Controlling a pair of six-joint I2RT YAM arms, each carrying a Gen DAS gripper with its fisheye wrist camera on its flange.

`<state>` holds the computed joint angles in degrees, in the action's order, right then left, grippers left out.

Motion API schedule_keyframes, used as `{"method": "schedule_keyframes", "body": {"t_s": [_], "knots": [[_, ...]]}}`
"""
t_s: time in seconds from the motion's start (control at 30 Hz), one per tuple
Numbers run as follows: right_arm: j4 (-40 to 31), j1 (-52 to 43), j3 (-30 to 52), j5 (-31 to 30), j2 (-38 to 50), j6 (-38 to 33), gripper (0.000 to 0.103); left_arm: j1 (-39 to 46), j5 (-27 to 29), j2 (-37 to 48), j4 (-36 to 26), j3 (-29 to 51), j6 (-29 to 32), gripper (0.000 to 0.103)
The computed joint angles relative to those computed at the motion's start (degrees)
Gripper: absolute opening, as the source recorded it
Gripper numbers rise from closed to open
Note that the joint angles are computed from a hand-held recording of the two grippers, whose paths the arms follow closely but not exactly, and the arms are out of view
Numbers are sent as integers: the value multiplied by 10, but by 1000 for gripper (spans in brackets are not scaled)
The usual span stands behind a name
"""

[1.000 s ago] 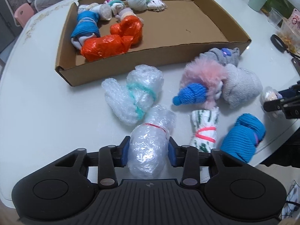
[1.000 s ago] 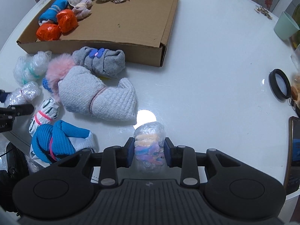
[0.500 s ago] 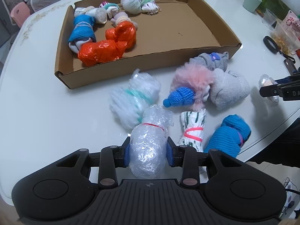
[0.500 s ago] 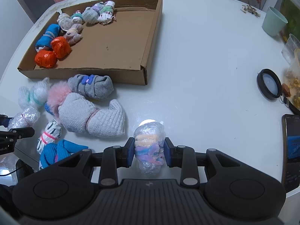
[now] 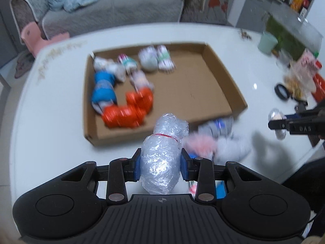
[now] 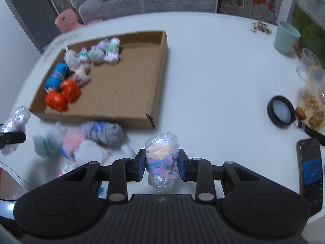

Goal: Organize objects
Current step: 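Carry both plastic bundles into the tray and lower them beside the others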

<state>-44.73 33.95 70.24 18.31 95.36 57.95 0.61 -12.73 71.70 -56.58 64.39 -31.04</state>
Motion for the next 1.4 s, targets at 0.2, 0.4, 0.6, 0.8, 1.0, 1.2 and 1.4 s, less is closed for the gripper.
{"method": "schedule_keyframes", "body": {"t_s": [0.2,0.4,0.6,0.8,1.0,1.2,1.4], "knots": [[44,-32,36,-3,7,-55,29,52,-7,39,10,65,58,42],[81,-83,111,-24,55,-125,29,86,7,109,62,115,102,42],[88,-132,222,-50,148,-195,29,115,60,191,150,132,99,42],[92,-164,307,-80,237,-226,29,124,83,295,209,179,93,42],[71,-181,362,-84,294,-242,29,129,99,379,247,222,86,42],[62,-199,387,-98,320,-249,29,129,102,423,280,244,68,43],[48,-204,411,-108,348,-257,30,132,97,449,299,244,64,43]]}}
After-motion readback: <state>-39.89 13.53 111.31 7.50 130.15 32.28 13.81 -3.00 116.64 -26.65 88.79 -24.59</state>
